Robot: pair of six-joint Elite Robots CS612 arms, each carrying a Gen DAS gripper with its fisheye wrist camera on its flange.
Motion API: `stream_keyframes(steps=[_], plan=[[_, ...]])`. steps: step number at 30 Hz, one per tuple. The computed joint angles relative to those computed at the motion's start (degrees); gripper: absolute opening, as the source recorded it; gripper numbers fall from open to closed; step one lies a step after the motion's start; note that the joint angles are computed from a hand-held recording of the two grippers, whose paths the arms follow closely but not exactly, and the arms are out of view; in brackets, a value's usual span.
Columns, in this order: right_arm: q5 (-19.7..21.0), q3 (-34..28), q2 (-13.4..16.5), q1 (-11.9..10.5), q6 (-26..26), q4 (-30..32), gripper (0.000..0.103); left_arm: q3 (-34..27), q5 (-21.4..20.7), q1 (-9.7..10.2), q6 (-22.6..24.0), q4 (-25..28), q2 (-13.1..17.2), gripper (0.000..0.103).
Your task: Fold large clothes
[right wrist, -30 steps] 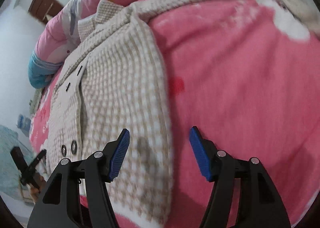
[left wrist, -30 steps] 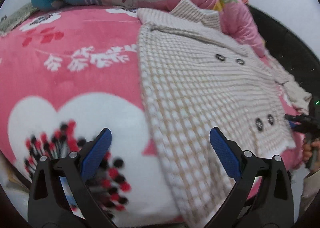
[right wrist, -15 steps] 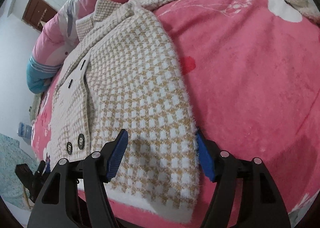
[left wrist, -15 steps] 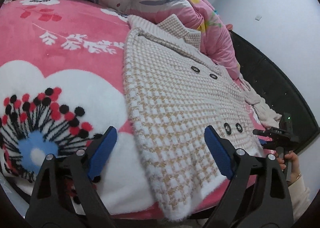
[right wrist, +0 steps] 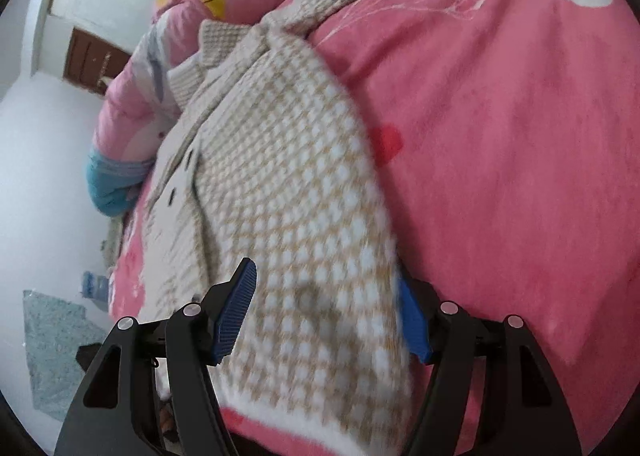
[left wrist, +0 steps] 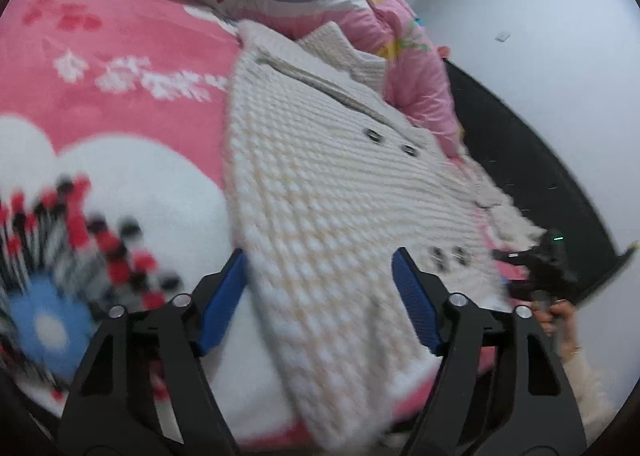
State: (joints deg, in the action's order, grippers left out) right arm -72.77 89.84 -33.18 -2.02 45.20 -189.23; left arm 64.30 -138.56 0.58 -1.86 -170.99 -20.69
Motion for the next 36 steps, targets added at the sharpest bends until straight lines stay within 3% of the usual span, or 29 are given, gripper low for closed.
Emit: stream_keyframes(steps=[3, 5, 8, 13, 16, 20, 21, 22, 24, 27, 31, 36], plan=[[0.9, 1.7, -0.5, 0.6, -3.0, -1.2, 0.065, 2.4, -4.8, 0.51, 0.7, 3.2, -0.8, 0.066], [1.9, 2.0, -0.4, 0.4, -3.7, -2.6, 0.065, 3.7, -5.7, 0.57, 0.9, 3.6, -1.1, 0.065], [3.1, 0.9, 0.9, -0.2, -1.3, -5.1, 0.064, 3.5, -4.5, 0.32, 0.3, 3.9, -1.1, 0.062], [2.0, -1.4, 2.7, -0.4, -0.1, -7.2, 0.058, 0.6, -2.9, 0.01, -6.7, 2.0, 0.6, 0.050], [1.7, 0.1, 2.0, 0.1, -1.5, -7.3, 0.045, 2.5, -0.2, -0.27, -7.1, 0.6, -0.4, 0.040], [1.2, 2.0, 1.2, 0.7, -3.1, -7.5, 0.022, 5.0, 4.9, -0.88, -4.6, 1.4, -2.4, 0.030], [0.6, 2.2, 1.0, 0.9, -3.3, -7.2, 0.012, 5.3, 6.1, -1.03, -3.9, 2.1, -2.8, 0.023], [0.6, 2.5, 0.7, 0.9, -3.2, -7.6, 0.008, 5.6, 7.9, -1.30, -2.3, 3.3, -3.5, 0.015], [-1.7, 3.2, -0.4, 1.5, -4.6, -9.2, 0.007, 7.0, 11.9, -2.00, 2.2, 4.5, -5.4, 0.009], [-4.6, 4.5, -2.8, 2.8, -8.1, -11.8, 0.007, 9.2, 15.1, -2.32, 7.8, 4.4, -8.4, 0.007], [-7.4, 5.1, -5.7, 4.6, -13.6, -11.1, 0.007, 11.0, 16.4, -1.84, 11.8, 3.3, -11.1, 0.006], [-8.1, 8.0, -8.4, 5.8, -15.5, -12.0, 0.006, 13.3, 13.9, 0.15, 15.6, 3.1, -14.1, 0.006]])
